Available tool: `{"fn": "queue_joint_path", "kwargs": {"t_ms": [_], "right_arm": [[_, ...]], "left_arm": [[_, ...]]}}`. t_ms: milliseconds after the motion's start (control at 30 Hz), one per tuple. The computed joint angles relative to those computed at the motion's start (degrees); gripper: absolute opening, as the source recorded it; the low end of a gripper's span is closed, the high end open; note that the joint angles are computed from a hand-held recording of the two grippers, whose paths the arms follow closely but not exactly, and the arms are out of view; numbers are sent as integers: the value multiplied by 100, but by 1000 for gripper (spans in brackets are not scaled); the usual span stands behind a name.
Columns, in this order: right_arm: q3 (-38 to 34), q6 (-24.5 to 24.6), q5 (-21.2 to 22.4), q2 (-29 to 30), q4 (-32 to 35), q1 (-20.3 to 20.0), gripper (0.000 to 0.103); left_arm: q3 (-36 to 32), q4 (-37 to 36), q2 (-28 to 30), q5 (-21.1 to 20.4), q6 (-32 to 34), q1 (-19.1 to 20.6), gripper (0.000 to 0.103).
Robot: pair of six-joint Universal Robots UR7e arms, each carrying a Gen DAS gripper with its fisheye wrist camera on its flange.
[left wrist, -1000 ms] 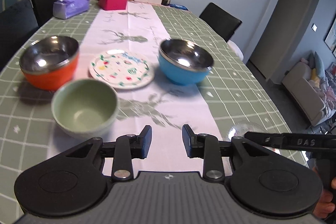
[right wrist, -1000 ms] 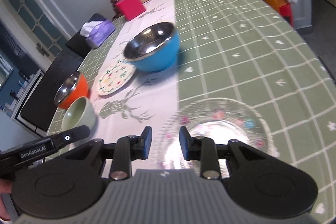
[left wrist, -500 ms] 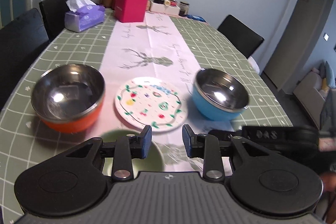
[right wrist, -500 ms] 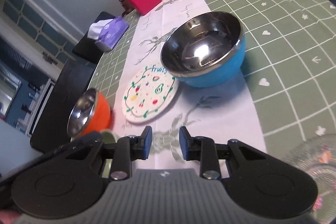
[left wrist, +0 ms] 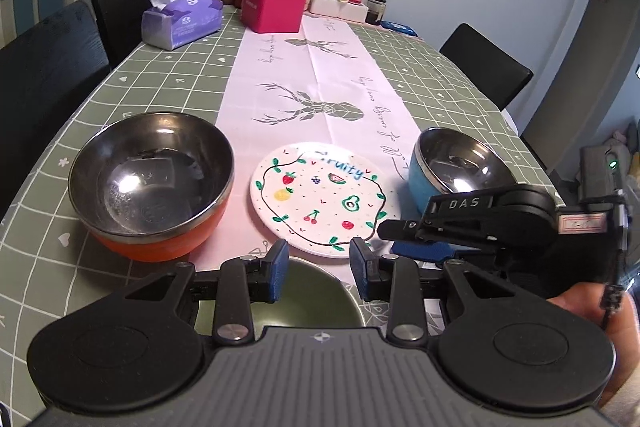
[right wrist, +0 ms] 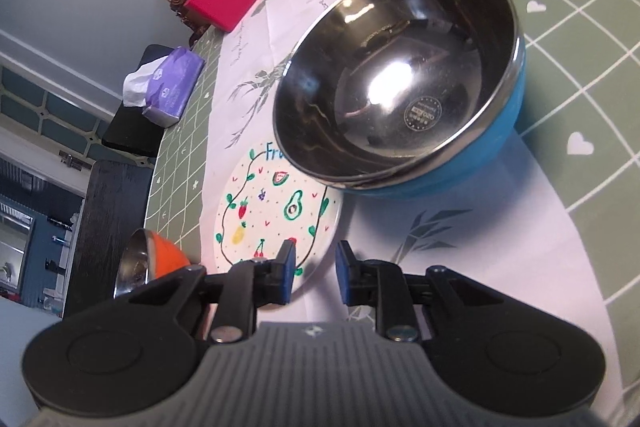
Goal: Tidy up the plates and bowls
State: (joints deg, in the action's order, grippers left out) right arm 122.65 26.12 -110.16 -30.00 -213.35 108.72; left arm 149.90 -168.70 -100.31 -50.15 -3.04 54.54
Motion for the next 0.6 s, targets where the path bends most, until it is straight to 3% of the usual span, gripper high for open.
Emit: {"fn": "queue_joint_path", "kwargs": {"t_ms": [100,167,267,600], "right_arm": [[20,183,316,117,-267,-165,16],[14,289,265,165,-343,-172,6],[92,303,393,240,-634,-235,5],[782,429,16,-3,-1013,-56,4]], "left_arm": [[1,-21,-33,-33,0,11,39],[15,-40,-52,-57,4,9,39],[53,-96,-77,-64,4,-5,39],[227,85,-396,-223,-1,-292,39]]}}
